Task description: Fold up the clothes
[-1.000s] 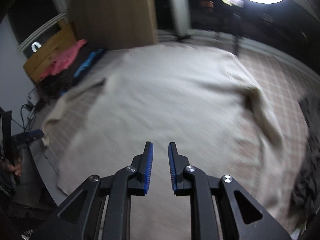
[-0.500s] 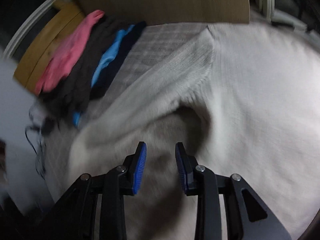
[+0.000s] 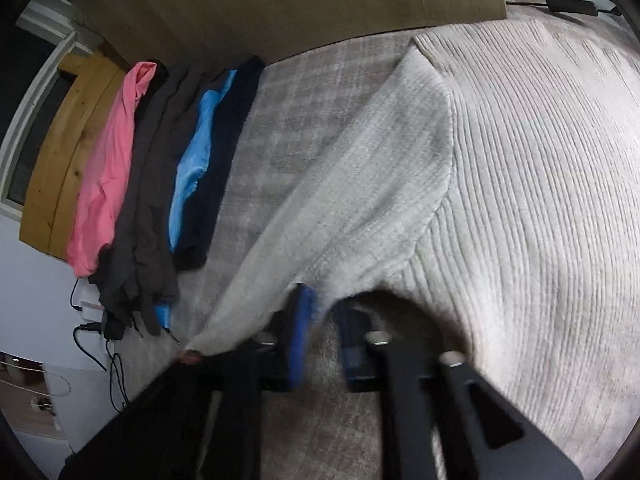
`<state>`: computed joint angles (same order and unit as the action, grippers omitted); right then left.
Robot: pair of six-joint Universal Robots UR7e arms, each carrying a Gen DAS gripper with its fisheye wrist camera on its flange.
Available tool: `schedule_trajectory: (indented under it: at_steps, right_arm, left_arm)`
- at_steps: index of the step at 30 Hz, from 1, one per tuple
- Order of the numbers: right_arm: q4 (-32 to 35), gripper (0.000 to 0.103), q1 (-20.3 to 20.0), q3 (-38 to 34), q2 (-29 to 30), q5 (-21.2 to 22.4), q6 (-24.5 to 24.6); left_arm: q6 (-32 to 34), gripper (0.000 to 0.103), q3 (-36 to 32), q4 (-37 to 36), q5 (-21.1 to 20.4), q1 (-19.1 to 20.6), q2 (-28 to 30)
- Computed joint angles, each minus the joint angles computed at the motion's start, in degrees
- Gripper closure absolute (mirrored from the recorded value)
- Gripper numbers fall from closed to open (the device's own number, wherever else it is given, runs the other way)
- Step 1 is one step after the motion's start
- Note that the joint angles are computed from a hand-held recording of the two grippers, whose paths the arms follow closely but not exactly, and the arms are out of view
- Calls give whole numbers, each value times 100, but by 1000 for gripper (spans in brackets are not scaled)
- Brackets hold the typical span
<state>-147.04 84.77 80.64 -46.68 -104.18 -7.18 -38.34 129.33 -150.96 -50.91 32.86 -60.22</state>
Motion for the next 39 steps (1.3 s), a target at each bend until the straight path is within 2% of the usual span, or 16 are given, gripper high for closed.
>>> schedule_trajectory:
  at_steps: [4, 8, 10, 12, 17, 19, 21, 23, 26, 28, 31, 32, 34, 35, 36, 39]
  right_arm:
    - [-1, 97, 50, 43, -112, -11, -96]
    - [24, 97, 92, 86, -245, -167, -223]
    - [16, 97, 110, 125, -331, -396, -296]
    - [-53, 97, 129, 129, -350, -792, -430]
    - [-13, 97, 53, 145, -397, -1120, -555]
    - [-62, 97, 46, 223, -407, -1109, -675]
    - [69, 97, -6, 241, -451, -905, -642]
    - [132, 97, -25, 247, -478, -767, -555]
    - [210, 97, -33, 275, -551, -398, -377]
    - [240, 97, -8, 318, -597, -143, -298]
    - [952, 95, 143, 67, -445, -742, -422]
    - [1268, 94, 183, -51, -382, -942, -434]
    - [1466, 94, 292, -144, -418, -1164, -452]
    - [1553, 94, 348, -188, -440, -1269, -462]
    - [1641, 89, 403, -233, -460, -1374, -471]
    - [1595, 64, 596, -447, -351, -1401, -516]
  left_arm:
    - [282, 103, 26, 13, 168, 5, -250]
    - [158, 98, 49, -56, -135, 177, -384]
    - [16, 72, 31, 40, -236, 208, -298]
    - [-20, 65, 37, -16, -316, 197, -177]
    - [45, 64, -115, -99, -474, 247, 175]
    - [44, 64, -194, -32, -440, 266, 270]
    - [97, 66, -250, -56, -403, 262, 338]
    - [213, 99, -295, -95, -350, 252, 417]
    - [216, 97, -225, -183, -325, 197, 318]
    - [-17, 97, -60, -35, -123, 82, -70]
    - [-617, 97, 217, 667, 351, -127, -839]
    - [-696, 97, 285, 778, 337, -119, -1004]
    - [-687, 90, 284, 1178, 131, -12, -1203]
    - [-738, 91, 234, 1505, 168, 5, -1219]
    - [-721, 89, 228, 1592, 204, 6, -1237]
    - [-515, 76, 311, 1238, 177, 85, -1295]
